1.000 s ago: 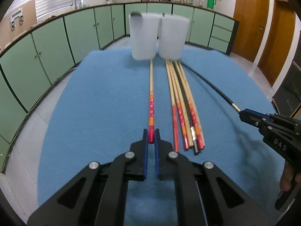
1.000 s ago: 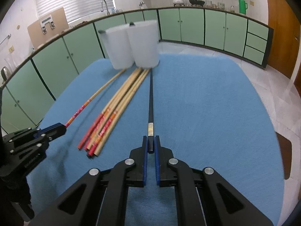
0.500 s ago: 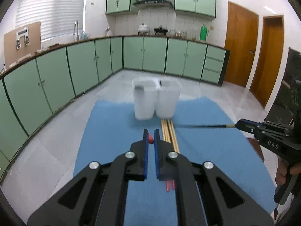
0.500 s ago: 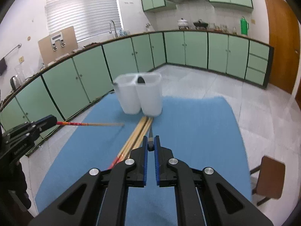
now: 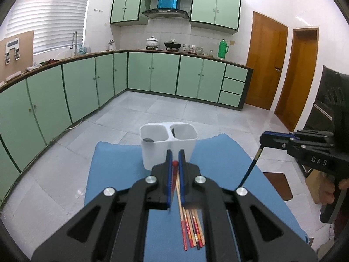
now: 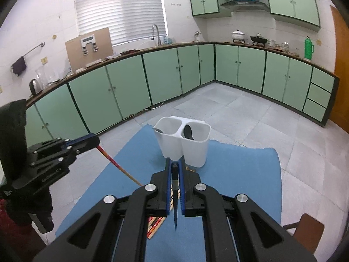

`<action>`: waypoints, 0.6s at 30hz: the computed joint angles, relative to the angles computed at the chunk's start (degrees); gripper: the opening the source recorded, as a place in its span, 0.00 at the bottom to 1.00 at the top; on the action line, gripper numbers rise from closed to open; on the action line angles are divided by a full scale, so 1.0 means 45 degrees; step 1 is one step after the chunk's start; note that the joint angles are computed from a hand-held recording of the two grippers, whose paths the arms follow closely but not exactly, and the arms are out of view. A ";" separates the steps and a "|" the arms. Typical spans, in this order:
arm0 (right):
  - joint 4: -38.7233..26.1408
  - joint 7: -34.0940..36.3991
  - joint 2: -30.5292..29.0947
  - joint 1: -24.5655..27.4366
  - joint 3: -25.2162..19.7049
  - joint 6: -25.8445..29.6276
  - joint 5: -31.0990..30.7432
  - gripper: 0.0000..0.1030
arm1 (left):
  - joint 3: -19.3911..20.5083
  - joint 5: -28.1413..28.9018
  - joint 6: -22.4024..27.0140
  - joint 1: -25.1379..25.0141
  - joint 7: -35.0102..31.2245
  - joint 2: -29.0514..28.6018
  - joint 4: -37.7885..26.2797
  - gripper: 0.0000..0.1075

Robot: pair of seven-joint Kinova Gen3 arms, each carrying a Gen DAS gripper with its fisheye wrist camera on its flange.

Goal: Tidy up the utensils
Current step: 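Lift both chopsticks into the white holder and open both tools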

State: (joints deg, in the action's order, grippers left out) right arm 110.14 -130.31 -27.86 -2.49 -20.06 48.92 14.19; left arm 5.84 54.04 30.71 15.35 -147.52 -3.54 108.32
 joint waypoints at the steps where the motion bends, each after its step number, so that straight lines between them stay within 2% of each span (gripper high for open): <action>1: -0.0099 0.0097 0.0038 -0.0041 0.0047 0.0064 -0.0007 0.06 | -0.0022 0.0078 0.0118 -0.0003 -0.0035 0.0047 -0.0098 0.04; 10: -0.1494 0.1600 0.0481 -0.0295 0.1181 -0.0142 -0.0114 0.06 | -0.0049 0.1219 0.0654 -0.0216 -0.1055 0.0198 -0.1242 0.04; 18: -0.3192 0.2150 0.1359 0.0539 0.1632 -0.1010 0.0416 0.06 | 0.0546 0.1762 -0.0504 -0.0044 -0.1254 0.0969 -0.3240 0.04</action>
State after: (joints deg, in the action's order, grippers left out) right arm 95.78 -120.63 -21.75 -0.07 -12.72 44.37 16.06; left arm 8.30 61.97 28.44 15.15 -153.17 0.82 93.74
